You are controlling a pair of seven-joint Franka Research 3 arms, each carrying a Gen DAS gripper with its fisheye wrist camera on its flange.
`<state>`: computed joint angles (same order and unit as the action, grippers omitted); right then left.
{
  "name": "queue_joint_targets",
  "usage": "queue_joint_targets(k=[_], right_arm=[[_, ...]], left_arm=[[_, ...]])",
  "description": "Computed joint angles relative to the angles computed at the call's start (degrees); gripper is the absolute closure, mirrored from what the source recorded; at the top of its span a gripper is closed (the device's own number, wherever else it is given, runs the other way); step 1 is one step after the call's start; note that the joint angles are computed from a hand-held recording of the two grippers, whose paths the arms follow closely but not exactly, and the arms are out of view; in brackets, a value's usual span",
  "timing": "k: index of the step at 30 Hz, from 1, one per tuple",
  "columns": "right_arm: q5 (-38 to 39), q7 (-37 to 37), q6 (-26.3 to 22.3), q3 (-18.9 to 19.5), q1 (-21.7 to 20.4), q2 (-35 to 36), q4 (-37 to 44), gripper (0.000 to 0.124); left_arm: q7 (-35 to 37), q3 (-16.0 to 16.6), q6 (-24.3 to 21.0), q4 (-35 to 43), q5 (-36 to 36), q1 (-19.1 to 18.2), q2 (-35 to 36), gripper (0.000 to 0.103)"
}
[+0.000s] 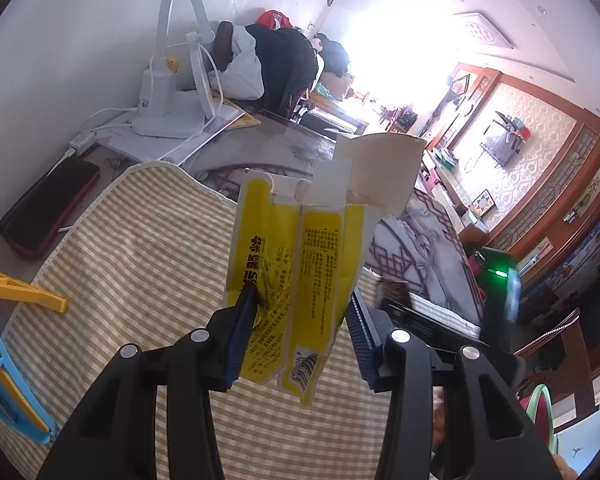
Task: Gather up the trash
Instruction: 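Carry the cigarette pack to the bucket with right tool while left tool carries the yellow box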
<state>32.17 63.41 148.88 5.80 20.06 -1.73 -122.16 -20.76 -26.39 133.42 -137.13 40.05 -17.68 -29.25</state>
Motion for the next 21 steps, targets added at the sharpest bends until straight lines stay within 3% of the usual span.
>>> queue_joint_targets(k=[5,12,16,21], right_arm=[[6.1,-8.8,-2.1,-2.9,-1.0,-9.3,-7.2,0.083],[7.9,-14.7,-5.4,-7.6,-3.6,-19.9,-15.0,0.083],[7.0,-17.4,-5.4,-9.5,-5.9,-25.4,-18.9,0.083],[6.5,-22.9,-0.8,-11.6,-7.2,-30.7,-23.8,0.083]], left_arm=[[0.6,0.0,-0.7,0.5,0.0,-0.2,0.7,0.060],[3.5,-0.3,-3.6,3.4,0.0,-1.0,4.0,0.060],[7.1,-1.6,-9.5,8.2,1.5,-2.0,8.3,0.060],[10.2,-2.4,-17.6,14.8,3.7,-5.2,14.2,0.060]])
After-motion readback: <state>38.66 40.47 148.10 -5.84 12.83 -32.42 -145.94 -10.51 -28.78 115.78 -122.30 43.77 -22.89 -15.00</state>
